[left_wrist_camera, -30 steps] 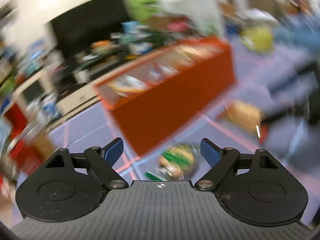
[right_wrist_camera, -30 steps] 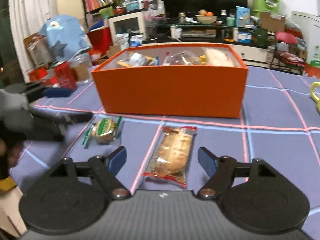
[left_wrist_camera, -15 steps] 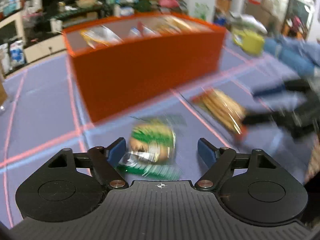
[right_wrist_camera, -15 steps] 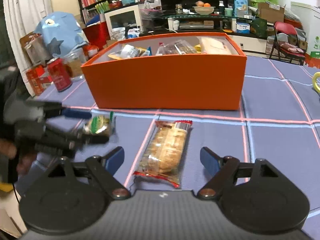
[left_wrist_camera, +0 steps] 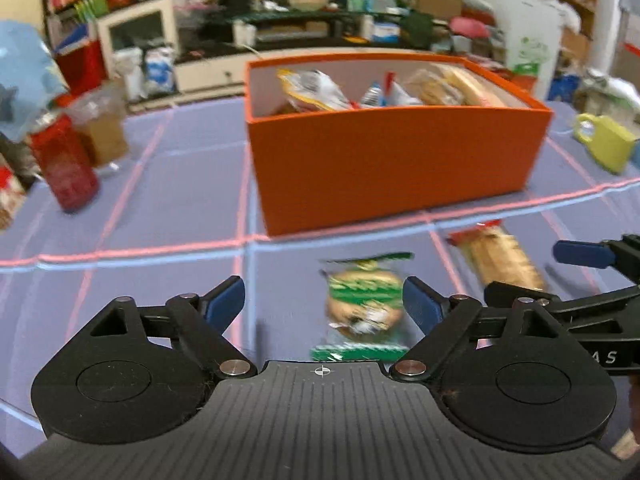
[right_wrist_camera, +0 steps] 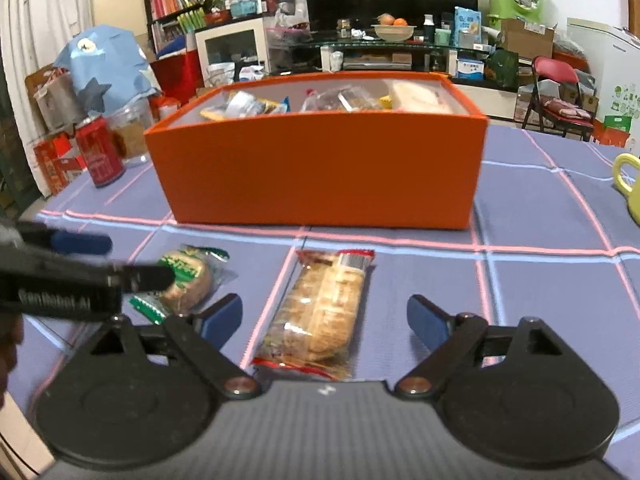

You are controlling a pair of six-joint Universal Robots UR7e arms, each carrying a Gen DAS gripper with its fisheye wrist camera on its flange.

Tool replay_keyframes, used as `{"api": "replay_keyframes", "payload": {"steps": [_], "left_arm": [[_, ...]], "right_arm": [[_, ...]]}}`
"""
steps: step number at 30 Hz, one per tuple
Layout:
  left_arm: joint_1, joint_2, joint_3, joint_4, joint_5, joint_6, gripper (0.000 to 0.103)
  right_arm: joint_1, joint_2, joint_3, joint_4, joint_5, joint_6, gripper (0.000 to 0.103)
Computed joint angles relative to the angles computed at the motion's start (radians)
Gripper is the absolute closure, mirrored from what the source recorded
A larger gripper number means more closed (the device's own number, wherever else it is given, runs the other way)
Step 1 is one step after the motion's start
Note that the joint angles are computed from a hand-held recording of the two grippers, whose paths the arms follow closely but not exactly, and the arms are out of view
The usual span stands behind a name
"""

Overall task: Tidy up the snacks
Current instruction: 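Grasp the green cookie packet with the left tool while the right tool grasps the long biscuit bag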

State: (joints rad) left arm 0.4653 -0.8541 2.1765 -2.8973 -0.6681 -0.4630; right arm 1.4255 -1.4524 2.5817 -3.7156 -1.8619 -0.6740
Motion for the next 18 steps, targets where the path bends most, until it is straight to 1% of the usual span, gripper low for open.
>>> {"api": "replay_keyframes", "payload": {"steps": [2, 3, 4, 5, 6, 8, 9, 10, 11, 13, 15, 18], "left_arm": [[0.003, 0.007, -0.009, 0.022, 0.017, -0.004, 0.03], [0.008, 0.009, -0.017, 0.033, 0.015, -0.014, 0.03], [0.013, 0.008, -0.018, 0.034, 0.005, -0.021, 0.031], [0.019, 0.004, -0.016, 0.03, -0.007, -0.027, 0.031], [0.018, 0.007, -0.003, 0.02, -0.015, -0.04, 0.031], [0.03, 0.008, -0.005, 0.017, -0.024, -0.046, 0.032], [0.029, 0.009, -0.004, 0.024, -0.022, -0.058, 0.034], [0.026, 0.012, -0.008, 0.038, -0.017, -0.073, 0.035], [0.024, 0.015, -0.011, 0.046, -0.02, -0.079, 0.039], [0.021, 0.025, -0.018, 0.041, -0.034, -0.068, 0.042], [0.015, 0.037, -0.027, 0.04, -0.03, -0.06, 0.045], [0.012, 0.06, -0.05, 0.069, -0.022, -0.065, 0.045]], "right_arm": [[0.018, 0.045, -0.022, -0.019, -0.039, -0.001, 0.017], [0.032, 0.067, -0.037, -0.023, -0.073, 0.006, 0.019], [0.041, 0.088, -0.053, -0.02, -0.11, 0.027, 0.018], [0.037, 0.095, -0.064, 0.0, -0.124, 0.06, 0.017], [0.038, 0.107, -0.067, -0.022, -0.13, 0.059, 0.017], [0.039, 0.109, -0.069, -0.024, -0.138, 0.047, 0.02], [0.039, 0.108, -0.067, -0.029, -0.144, 0.036, 0.029], [0.042, 0.11, -0.066, -0.046, -0.16, 0.017, 0.05], [0.037, 0.098, -0.063, -0.041, -0.153, 0.008, 0.06], [0.026, 0.046, -0.064, 0.034, -0.149, 0.012, 0.065], [0.002, -0.004, -0.061, 0.089, -0.133, 0.007, 0.065], [-0.024, -0.071, -0.065, 0.173, -0.133, 0.002, 0.065]]}}
